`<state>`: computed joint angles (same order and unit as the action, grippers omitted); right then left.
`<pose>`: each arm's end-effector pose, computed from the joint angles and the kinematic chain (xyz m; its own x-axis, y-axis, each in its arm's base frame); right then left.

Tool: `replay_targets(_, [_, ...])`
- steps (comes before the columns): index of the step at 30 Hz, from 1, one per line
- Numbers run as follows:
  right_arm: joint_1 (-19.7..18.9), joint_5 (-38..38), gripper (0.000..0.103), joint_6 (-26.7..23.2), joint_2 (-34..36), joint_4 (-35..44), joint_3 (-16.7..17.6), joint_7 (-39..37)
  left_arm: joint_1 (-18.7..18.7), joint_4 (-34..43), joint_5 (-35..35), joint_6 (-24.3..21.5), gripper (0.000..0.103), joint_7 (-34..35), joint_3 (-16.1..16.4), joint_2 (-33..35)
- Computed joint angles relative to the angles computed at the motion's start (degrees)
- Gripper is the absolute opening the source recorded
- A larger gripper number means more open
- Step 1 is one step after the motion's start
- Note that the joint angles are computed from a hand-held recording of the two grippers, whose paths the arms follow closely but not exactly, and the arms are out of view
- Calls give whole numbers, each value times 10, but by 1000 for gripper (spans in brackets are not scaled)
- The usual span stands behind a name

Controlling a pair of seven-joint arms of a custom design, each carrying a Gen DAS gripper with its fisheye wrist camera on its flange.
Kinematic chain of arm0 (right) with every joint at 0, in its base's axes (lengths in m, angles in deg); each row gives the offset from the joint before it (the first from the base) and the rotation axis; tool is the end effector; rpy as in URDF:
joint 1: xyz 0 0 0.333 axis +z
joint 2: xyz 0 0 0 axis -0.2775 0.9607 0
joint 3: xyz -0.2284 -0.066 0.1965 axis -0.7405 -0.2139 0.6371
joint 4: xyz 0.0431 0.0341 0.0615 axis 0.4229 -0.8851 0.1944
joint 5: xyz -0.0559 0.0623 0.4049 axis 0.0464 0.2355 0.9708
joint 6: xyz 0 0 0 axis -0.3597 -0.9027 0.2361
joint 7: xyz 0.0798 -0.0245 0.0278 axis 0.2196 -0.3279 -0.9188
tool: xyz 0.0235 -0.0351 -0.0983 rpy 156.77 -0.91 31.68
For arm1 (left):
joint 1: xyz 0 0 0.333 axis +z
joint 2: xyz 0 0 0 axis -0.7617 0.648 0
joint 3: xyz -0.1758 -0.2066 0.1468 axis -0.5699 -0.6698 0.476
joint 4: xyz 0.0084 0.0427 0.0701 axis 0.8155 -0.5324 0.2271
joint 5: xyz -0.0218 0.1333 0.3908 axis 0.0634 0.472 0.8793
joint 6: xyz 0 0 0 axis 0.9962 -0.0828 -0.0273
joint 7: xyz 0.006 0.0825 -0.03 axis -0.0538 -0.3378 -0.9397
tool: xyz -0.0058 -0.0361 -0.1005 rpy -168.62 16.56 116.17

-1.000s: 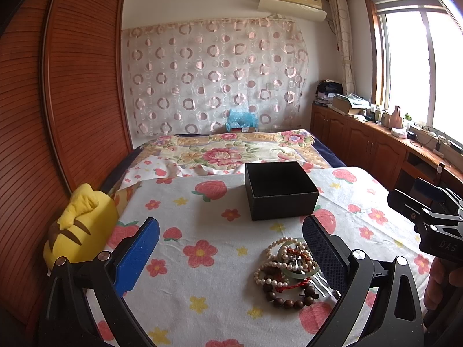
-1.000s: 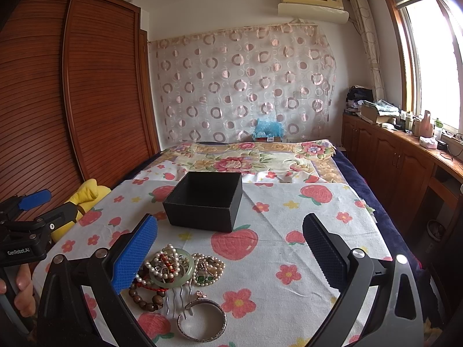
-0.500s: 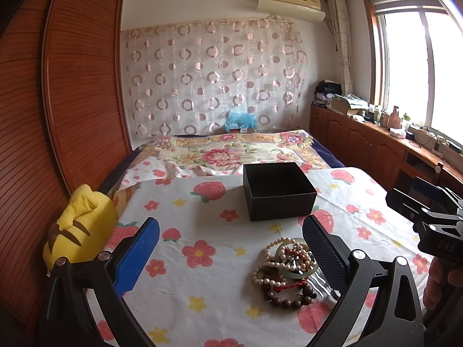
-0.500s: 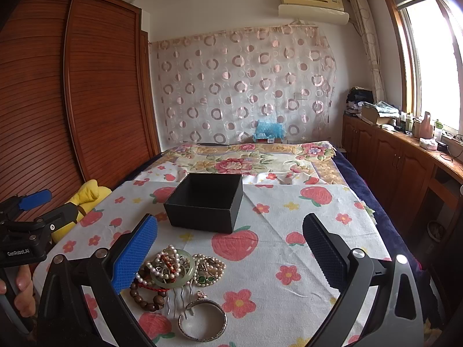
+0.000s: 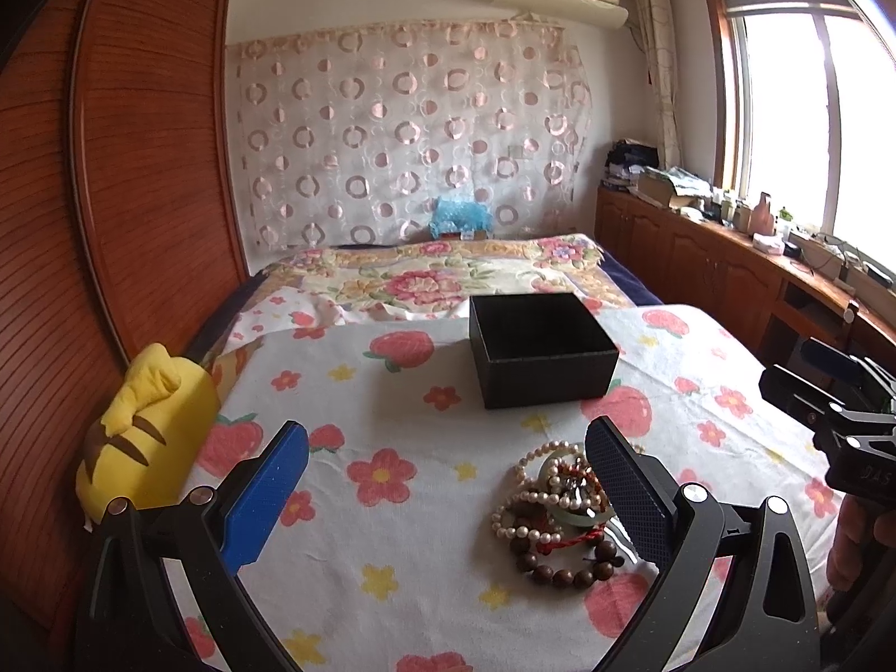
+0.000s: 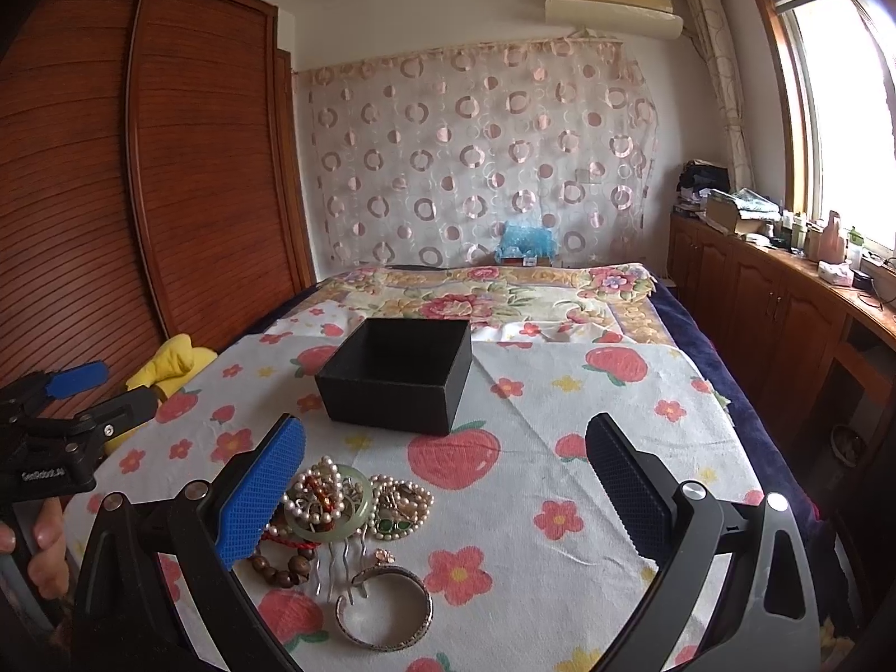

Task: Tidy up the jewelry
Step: 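Grasp the pearl necklace with the left tool while the right tool grasps the silver bangle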

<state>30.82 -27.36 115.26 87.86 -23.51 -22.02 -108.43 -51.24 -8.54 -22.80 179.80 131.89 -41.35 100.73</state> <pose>0.5903 0.4873 0.3393 -0.3165 -0.9451 -0.0806 -0.4010 0.2103 -0.8916 0.6835 -0.2980 0.3505 -0.5771 -0.8162 -0.0283 -0.4041 0.3155 -0.8586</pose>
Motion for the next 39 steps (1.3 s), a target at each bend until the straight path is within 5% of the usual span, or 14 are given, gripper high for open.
replay_targets(21, [-41,196,49,165,58,4,1,-192,0,140,-102,-213,95,170,-26,105])
replay_targets(28, [-34,252,44,193,67,5,-13,-244,-29,221,-148,-316,60,207,-6,140])
replay_targets(39, [-24,290,43,202,73,12,-29,-285,-119,329,-146,-399,45,219,91,179])
